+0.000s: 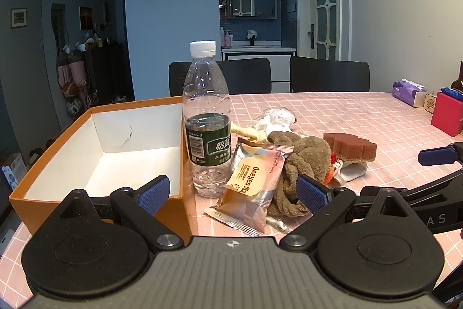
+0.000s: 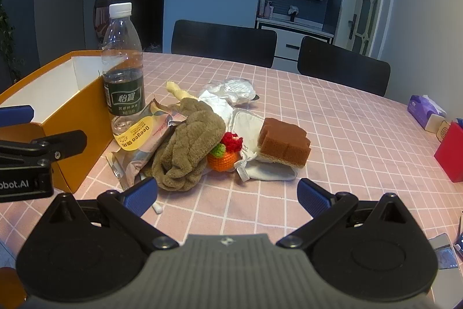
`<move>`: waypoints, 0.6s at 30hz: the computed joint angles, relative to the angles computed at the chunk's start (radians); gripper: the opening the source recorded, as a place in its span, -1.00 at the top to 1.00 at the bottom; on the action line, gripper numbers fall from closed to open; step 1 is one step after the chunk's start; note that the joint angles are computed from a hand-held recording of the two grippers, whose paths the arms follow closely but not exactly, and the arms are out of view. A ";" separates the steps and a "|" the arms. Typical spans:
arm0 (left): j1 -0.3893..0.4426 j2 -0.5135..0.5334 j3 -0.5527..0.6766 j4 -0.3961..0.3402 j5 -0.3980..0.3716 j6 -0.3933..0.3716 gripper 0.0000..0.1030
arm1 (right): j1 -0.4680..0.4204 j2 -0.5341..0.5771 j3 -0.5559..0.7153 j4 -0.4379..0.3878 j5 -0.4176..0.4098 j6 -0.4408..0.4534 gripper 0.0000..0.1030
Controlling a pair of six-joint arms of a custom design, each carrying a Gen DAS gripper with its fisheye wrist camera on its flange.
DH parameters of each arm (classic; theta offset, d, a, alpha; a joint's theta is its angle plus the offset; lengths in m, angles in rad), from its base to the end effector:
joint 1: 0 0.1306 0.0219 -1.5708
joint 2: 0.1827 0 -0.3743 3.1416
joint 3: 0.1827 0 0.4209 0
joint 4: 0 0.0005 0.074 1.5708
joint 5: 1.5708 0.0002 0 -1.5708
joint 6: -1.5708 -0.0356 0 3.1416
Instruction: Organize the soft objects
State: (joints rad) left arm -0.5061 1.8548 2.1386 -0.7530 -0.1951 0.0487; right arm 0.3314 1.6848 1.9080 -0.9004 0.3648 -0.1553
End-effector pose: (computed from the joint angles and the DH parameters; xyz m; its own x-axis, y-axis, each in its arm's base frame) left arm 0.6079 -0.3296 0.5333 -0.4108 0.1731 -0.8951 0.3047 0.9514 0.0441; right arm 0.5955 0.1910 0.5143 -0.5917 -0.0508 -0.8045 0.0511 0.9936 -0.1003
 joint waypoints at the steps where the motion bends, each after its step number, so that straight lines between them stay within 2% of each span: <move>1: 0.001 0.000 0.000 -0.001 0.000 0.002 -1.00 | 0.000 0.002 0.002 -0.001 0.001 0.001 -0.95; 18: 0.004 0.004 0.011 -0.025 -0.001 0.008 -1.00 | -0.001 0.016 0.017 -0.017 0.007 -0.008 -0.95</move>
